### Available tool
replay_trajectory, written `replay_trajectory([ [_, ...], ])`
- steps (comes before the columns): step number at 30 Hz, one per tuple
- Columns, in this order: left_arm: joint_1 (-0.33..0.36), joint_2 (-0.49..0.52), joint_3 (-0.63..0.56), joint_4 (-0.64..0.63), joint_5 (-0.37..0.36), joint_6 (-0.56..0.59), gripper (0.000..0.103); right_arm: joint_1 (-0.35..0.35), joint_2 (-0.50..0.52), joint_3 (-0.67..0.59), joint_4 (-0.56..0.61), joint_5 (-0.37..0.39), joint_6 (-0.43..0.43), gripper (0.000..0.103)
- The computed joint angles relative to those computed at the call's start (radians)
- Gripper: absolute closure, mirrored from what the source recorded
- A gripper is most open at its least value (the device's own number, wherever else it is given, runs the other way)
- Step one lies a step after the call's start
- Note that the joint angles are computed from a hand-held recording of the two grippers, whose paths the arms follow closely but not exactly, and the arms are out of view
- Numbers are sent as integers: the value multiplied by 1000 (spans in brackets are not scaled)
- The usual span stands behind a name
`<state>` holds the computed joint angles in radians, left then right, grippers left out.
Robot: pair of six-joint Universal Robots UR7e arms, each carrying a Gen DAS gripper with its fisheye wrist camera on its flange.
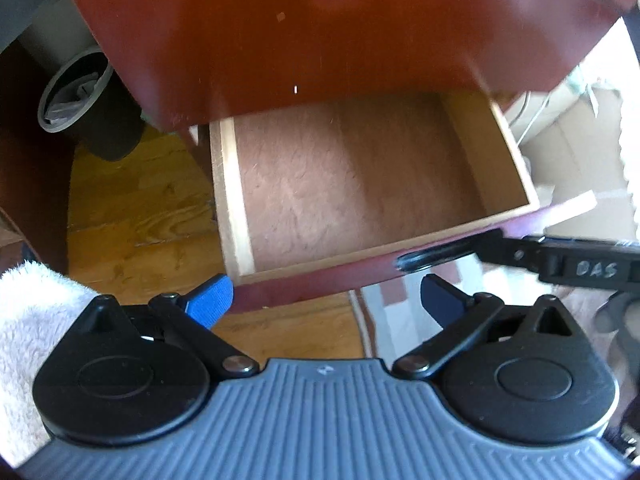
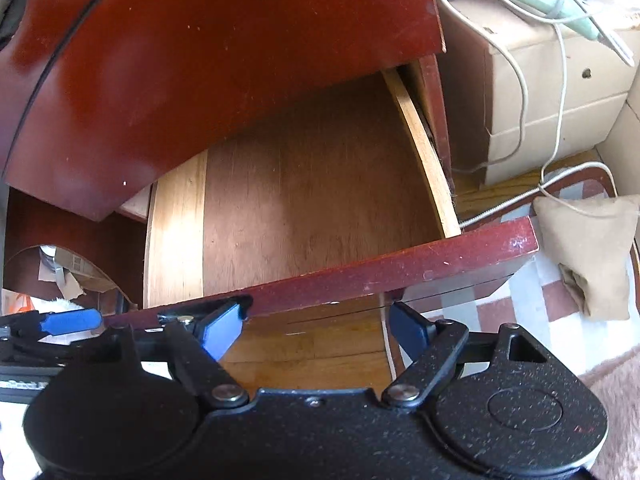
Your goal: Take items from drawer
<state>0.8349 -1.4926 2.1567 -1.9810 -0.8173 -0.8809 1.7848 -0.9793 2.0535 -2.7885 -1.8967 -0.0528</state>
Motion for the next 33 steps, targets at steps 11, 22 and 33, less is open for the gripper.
replay_trajectory([
  [11,-50,38,97,-113,148,-195,1,16,130,-30,-246,-59,-217,18],
  [22,2,80,146,-359,228,-143,1,2,202,-46,-404,-37,-278,17],
  [33,-14,86,199,-462,272,-93,0,24,318,-89,-540,-103,-334,16],
])
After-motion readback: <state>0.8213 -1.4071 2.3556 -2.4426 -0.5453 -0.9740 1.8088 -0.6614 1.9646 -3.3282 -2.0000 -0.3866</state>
